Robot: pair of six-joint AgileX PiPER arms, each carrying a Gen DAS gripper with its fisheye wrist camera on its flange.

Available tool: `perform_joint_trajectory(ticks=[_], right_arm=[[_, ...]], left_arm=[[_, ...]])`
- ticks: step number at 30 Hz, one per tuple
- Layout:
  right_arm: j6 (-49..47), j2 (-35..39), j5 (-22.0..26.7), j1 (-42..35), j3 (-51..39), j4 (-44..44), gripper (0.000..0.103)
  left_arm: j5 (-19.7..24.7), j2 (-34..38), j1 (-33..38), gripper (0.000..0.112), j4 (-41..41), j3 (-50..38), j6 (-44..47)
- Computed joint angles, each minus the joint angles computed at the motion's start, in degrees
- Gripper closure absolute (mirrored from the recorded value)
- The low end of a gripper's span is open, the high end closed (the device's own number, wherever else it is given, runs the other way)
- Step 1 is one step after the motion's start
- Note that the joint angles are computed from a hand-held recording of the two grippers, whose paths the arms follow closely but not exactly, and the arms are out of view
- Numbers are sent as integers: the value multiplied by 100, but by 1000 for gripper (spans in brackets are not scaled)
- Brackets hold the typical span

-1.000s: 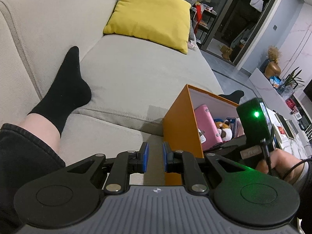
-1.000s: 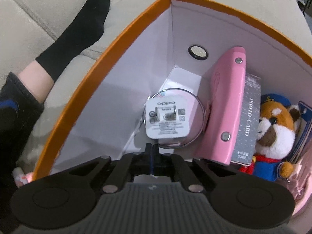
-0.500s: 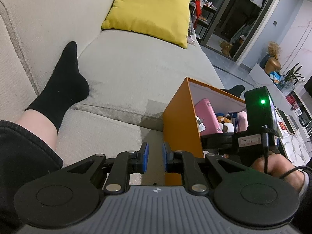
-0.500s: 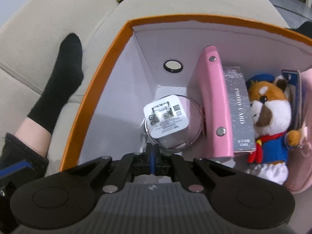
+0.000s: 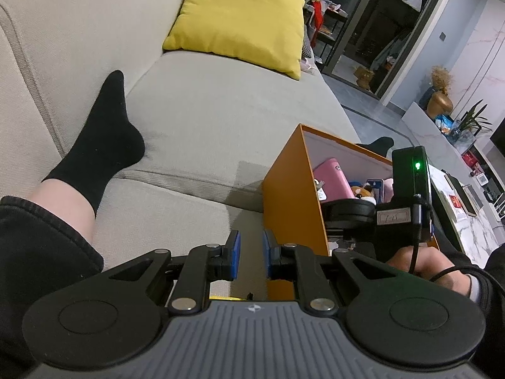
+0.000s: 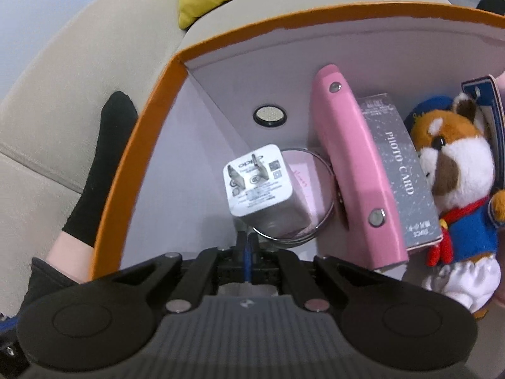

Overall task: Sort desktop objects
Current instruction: 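Withdraw right tool from the box while left tool moves toward yellow tape measure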

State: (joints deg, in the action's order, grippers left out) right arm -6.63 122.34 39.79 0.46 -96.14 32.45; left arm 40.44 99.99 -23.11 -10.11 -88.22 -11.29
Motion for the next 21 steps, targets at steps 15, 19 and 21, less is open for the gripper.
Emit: perform_joint_trajectory(ticks=[15,19,21], right_arm=[[-1987,-44,1432,232,-1017,-1990,103],[-1875,446,1873,426,-1881,-2386,103],[-1755,408,1984,502,-1821,-2497,103]], left_arm=[[-79,-115,5,97,-35,185,16],[-59,-119,-5,97,-15,205,6],[-48,-129,5,97,-15,215,1]])
